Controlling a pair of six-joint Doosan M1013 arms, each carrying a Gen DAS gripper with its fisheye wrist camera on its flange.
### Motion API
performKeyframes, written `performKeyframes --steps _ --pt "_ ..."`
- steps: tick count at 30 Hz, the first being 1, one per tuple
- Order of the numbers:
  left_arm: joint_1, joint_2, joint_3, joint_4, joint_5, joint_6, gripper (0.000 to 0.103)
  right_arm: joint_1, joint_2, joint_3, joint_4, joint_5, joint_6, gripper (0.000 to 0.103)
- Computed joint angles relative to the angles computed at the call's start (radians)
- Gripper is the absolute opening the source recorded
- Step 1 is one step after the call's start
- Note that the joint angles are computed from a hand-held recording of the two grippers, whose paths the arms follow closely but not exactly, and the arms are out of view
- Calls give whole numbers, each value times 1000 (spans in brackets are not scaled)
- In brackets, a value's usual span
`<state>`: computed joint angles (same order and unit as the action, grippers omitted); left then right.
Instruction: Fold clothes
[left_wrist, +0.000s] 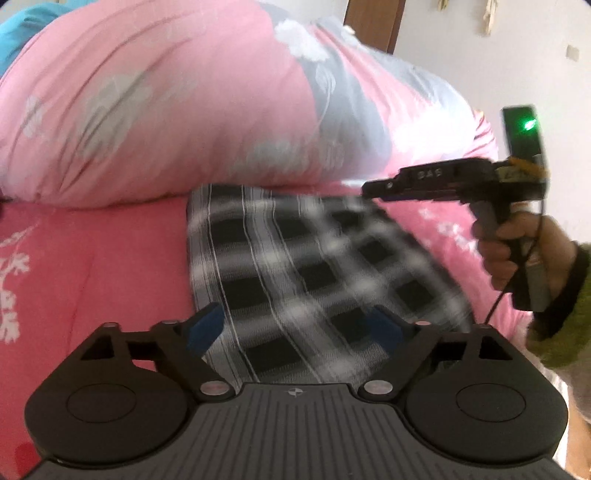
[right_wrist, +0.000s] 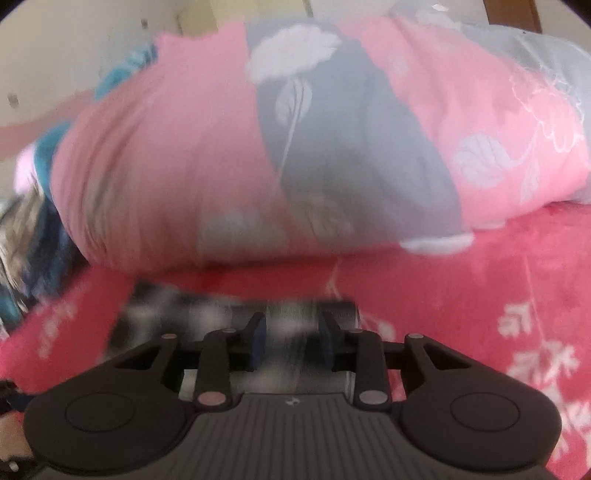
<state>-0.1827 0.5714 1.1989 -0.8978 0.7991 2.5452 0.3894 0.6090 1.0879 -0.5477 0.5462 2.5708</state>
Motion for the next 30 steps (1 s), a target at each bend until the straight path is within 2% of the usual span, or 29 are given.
performKeyframes --steps 2,4,6,7,10,11,13,16,18,20,22,25,27,30 --pt "1 14 -30 25 21 -59 97 -20 19 -23 102 0 -61 43" --pt "1 30 -62 53 47 -112 97 -45 41 -39 267 13 -131 43" --pt "1 42 -91 86 70 -155 99 -59 25 -3 333 -41 -119 44" --pt "3 48 -102 92 84 -166 100 -62 7 24 343 -67 -104 48" --pt "8 67 -137 108 127 -199 101 -66 -61 133 320 -169 -1 80" --pt "10 74 -147 114 143 -211 101 -69 -84 172 342 -197 12 83" --pt "14 88 -170 120 185 -230 101 -79 -119 231 510 -227 -82 84" --pt "21 101 -185 117 230 -264 101 -94 -146 284 802 -212 -279 88" --pt "22 109 -198 132 251 -292 101 -100 -141 290 938 -205 -387 89" --pt "19 116 -210 153 262 -319 101 -109 -118 262 1030 -186 -492 101" --pt "9 120 -225 208 253 -355 101 -126 -85 216 1206 -165 -692 103" --pt "-9 134 -262 292 266 -396 101 -144 -25 121 1278 -101 -786 103" --pt "-20 141 -276 329 268 -403 101 -148 -4 80 1260 -66 -780 103" --pt "-34 148 -288 389 274 -404 101 -147 -23 111 1312 -64 -851 102"
